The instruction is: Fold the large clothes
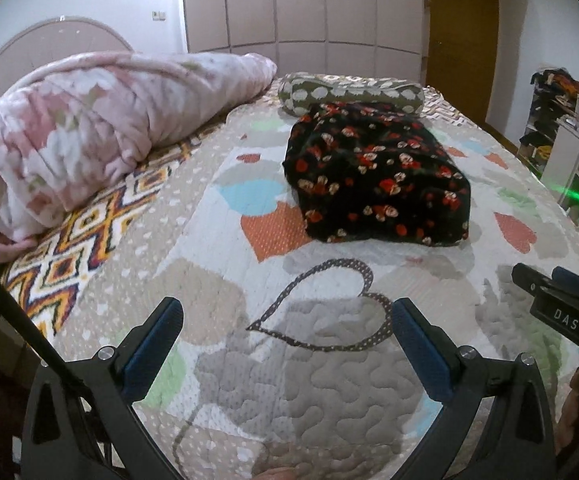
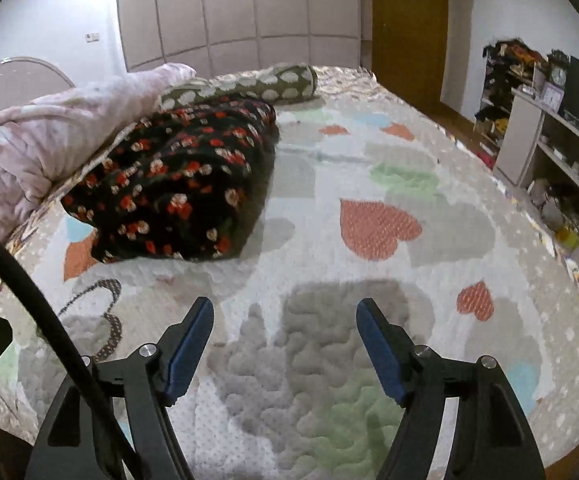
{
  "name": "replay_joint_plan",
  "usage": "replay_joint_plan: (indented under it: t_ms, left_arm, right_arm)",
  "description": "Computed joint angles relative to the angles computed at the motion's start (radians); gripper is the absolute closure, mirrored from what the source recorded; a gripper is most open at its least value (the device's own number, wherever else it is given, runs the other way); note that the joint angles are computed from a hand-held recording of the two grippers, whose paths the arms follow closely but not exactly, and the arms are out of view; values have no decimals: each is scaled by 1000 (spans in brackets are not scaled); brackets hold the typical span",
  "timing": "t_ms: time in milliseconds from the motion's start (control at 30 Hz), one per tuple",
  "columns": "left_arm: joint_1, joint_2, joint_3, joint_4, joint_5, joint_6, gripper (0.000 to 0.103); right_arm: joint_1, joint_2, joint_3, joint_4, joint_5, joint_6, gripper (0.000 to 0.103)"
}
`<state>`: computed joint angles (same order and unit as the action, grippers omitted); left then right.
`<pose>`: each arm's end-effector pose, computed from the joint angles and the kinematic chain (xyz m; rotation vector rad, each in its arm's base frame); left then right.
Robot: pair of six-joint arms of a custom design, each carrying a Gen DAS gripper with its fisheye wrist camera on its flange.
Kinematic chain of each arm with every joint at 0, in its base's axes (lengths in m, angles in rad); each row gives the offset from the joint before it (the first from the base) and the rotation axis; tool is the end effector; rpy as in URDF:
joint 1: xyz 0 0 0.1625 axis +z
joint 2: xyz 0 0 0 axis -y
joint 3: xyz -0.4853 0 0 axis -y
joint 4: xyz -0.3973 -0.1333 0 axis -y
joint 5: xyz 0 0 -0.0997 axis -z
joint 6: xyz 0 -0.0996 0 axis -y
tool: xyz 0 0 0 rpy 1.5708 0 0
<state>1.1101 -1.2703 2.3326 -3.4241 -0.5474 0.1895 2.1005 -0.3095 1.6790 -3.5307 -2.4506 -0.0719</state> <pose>-0.0018 -0.4948 0.3135 0.1977 2.0790 -0.9955 0.3822 -0.5408 -0.0762 0.3601 -2.2507 0.9092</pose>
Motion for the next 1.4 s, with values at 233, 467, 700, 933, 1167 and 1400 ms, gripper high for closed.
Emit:
replay_joint_plan:
  t_ms: [233, 467, 700, 933, 1167, 1400]
  left_arm:
    - [29, -20, -4, 90, -40, -68, 0]
    - [33, -24, -3, 122, -53, -87, 0]
    - [41, -27, -6, 139, -62, -102, 0]
    - [46, -27, -6, 154, -65, -117, 0]
    - [52, -29, -8, 166, -67, -125, 0]
    - [63, -34, -12, 195, -70, -148, 0]
  right_arm:
    - [1, 19, -15, 61, -12, 17, 25]
    - [15, 48, -40, 75, -40, -36, 25]
    - [24, 67, -56, 60, -68, -86, 24]
    - [27, 71, -58, 58, -75, -93, 24]
    - [27, 72, -57, 58, -76, -95, 24]
    - [27, 73, -57, 59, -75, -92, 23]
